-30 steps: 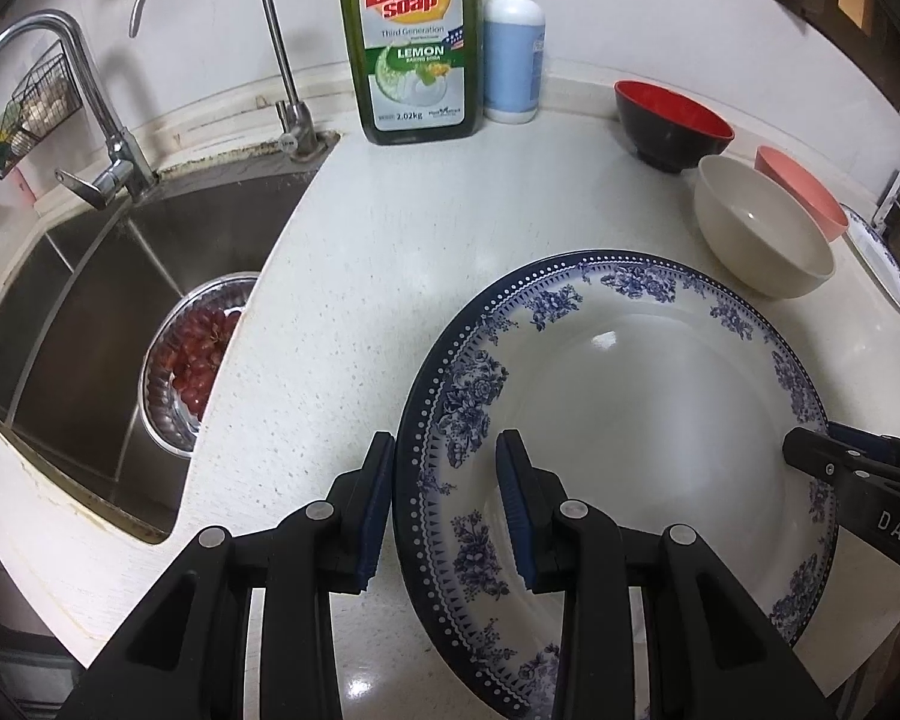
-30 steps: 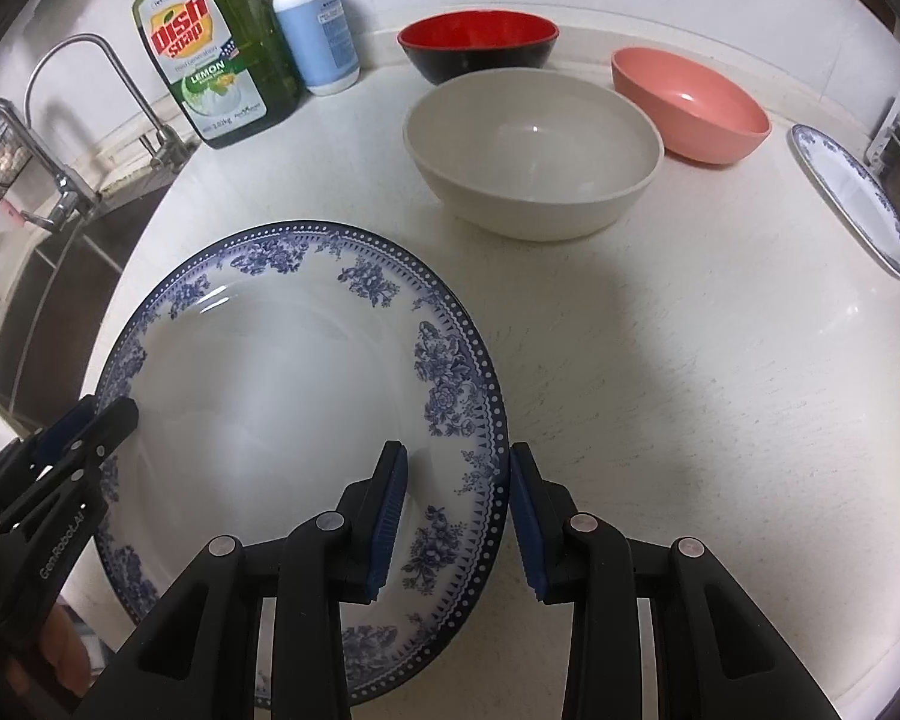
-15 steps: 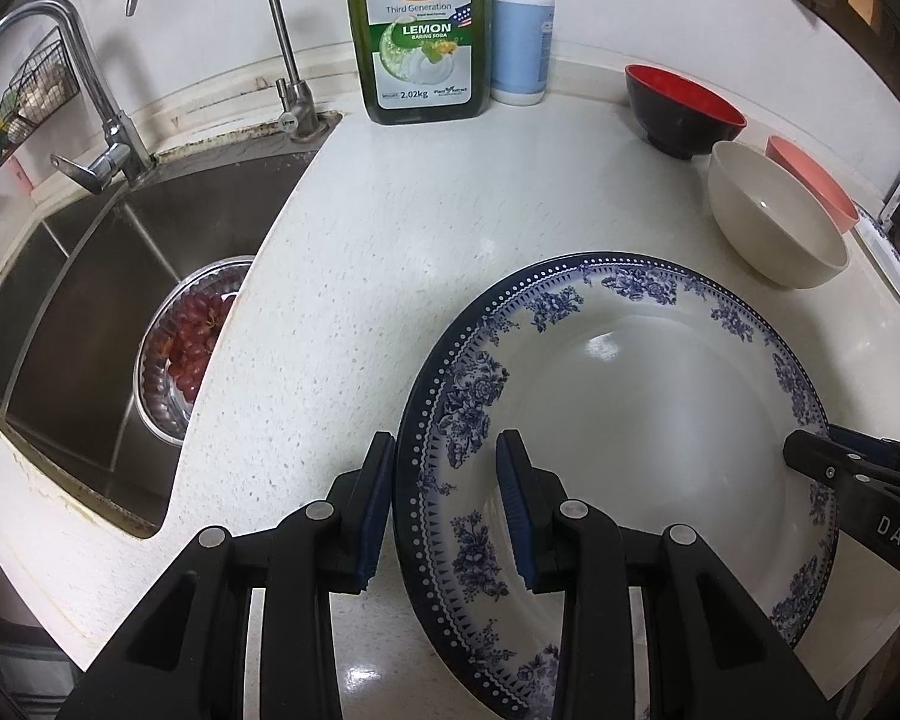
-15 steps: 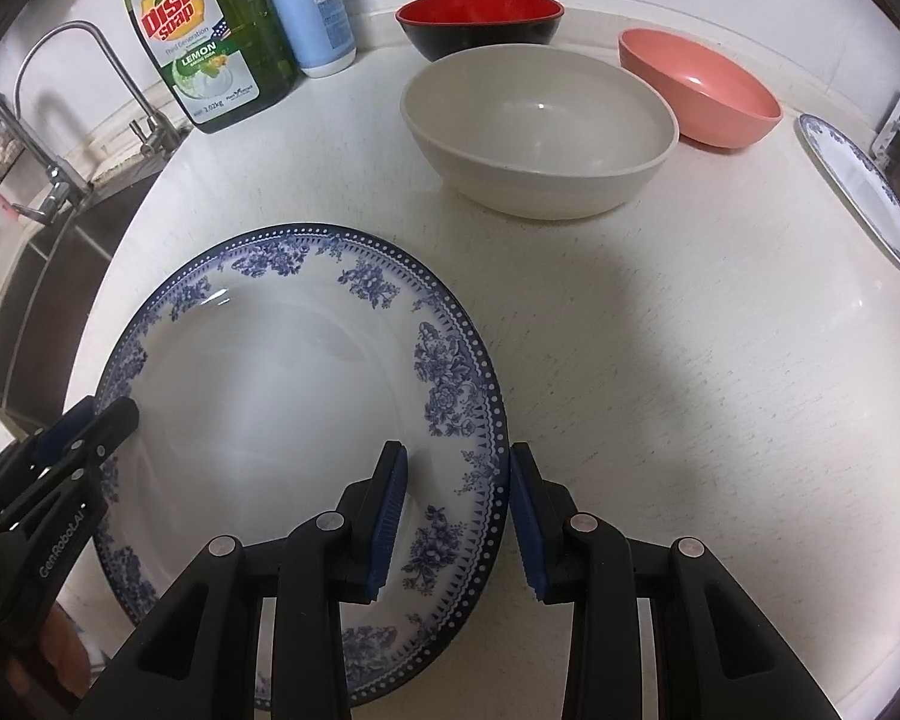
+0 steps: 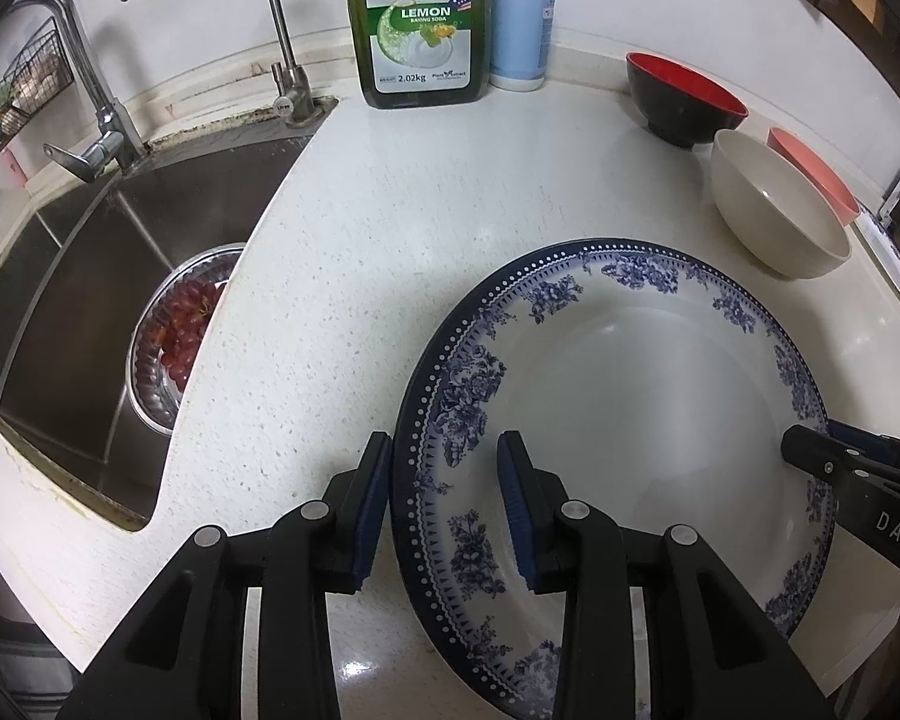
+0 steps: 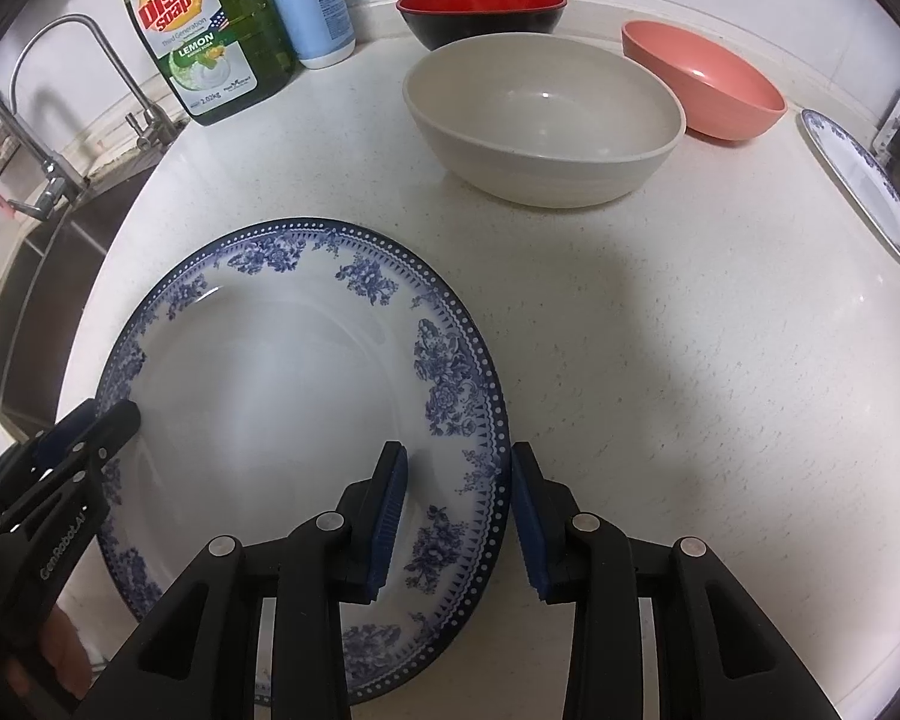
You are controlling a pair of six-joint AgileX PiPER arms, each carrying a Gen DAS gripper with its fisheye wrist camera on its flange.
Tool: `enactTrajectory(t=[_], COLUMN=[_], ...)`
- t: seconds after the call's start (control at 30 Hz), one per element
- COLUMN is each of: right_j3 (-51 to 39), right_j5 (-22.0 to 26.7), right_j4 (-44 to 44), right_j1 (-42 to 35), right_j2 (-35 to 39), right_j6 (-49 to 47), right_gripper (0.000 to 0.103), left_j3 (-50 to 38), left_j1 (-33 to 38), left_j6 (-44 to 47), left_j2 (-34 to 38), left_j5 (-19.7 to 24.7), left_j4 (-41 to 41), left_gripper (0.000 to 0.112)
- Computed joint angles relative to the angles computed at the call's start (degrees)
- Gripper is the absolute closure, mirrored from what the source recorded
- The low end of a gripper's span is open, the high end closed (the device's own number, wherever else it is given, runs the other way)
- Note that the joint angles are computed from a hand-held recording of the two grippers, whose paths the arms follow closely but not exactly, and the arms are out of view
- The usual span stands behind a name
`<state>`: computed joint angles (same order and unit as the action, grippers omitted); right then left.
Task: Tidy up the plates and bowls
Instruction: 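Lift the blue-and-white plate with both grippers and carry it toward the sink, then lower the plate onto the counter and open both grippers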
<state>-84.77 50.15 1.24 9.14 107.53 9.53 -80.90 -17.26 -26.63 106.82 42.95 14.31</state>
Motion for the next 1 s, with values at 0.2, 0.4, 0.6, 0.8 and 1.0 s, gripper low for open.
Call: enactTrajectory(t=[0.2, 0.4, 0.6, 0.8, 1.0], right_j3=[1.48, 5.26, 10.19, 14.31, 17.16], right_j5=[-1.59, -5.95, -9.78, -12.25, -12.65], right_j4=[1.22, 0.86, 0.5, -2.73, -4.42], right_j1=[-0.48, -0.32, -1.32, -3.37, -7.22], right_j2=[-0.76, -4.8, -10.2, -15.98, -21.13], right_j6=[-0.36, -0.06, 1.41, 4.4, 5.02], right_gripper=[0.066, 0.053, 0.041, 0.032, 0.03], left_j3=[1.57, 1.94, 1.4, 0.06, -3.47], left_j1=[-0.65, -1.84, -4.11, -7.91, -12.79], left_j6=[-2.24, -4.06, -5.4, -6.97, -6.81], left_j2=[-1.92, -4.69, -7.04, -8.07, -7.35], left_j5=[-1.85, -2.75, -4.06, -4.78, -4.54], left_j4=[2.78, 6.35, 9.16, 12.18, 13.16], left_gripper=[0.058, 0.04, 0.024, 0.017, 0.012])
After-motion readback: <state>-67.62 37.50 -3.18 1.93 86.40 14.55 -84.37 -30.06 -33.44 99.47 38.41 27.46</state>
